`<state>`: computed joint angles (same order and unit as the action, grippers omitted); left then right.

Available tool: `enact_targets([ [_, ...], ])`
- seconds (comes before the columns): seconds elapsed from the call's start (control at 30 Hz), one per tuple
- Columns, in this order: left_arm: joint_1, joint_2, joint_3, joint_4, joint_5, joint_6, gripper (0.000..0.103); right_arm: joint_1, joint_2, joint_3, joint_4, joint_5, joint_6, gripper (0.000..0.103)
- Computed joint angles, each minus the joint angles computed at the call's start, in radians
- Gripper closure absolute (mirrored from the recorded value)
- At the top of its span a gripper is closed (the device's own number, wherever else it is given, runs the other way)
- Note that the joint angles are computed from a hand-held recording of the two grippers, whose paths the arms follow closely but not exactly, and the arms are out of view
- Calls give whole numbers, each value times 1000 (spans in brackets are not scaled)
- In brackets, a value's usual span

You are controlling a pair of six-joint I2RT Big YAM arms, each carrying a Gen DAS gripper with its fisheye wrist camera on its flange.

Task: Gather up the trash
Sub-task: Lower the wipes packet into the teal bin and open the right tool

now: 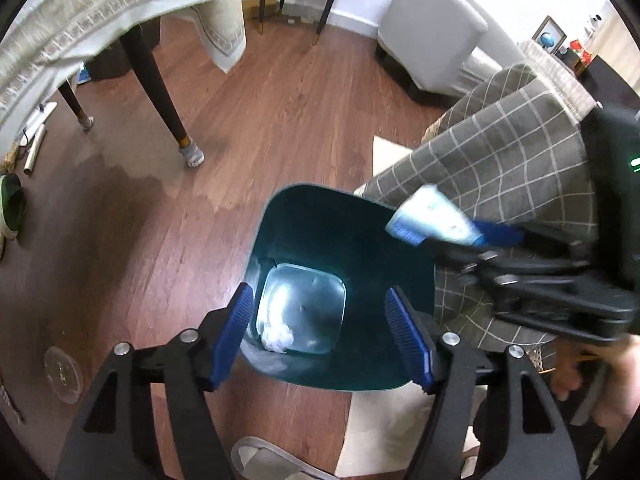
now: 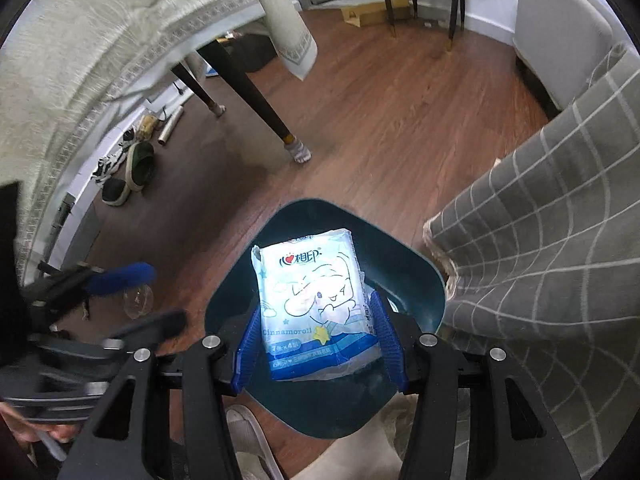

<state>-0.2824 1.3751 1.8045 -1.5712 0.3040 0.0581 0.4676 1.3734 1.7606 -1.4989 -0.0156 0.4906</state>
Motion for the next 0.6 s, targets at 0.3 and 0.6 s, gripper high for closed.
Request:
enact_targets([
  [0.3,35,-49,25,61,30,-27,29,19,35,-47,-4,-11,18,50],
  [0.6,30,-75,48,83,-6,0,36,28,60,-101,-27,-16,38,50],
])
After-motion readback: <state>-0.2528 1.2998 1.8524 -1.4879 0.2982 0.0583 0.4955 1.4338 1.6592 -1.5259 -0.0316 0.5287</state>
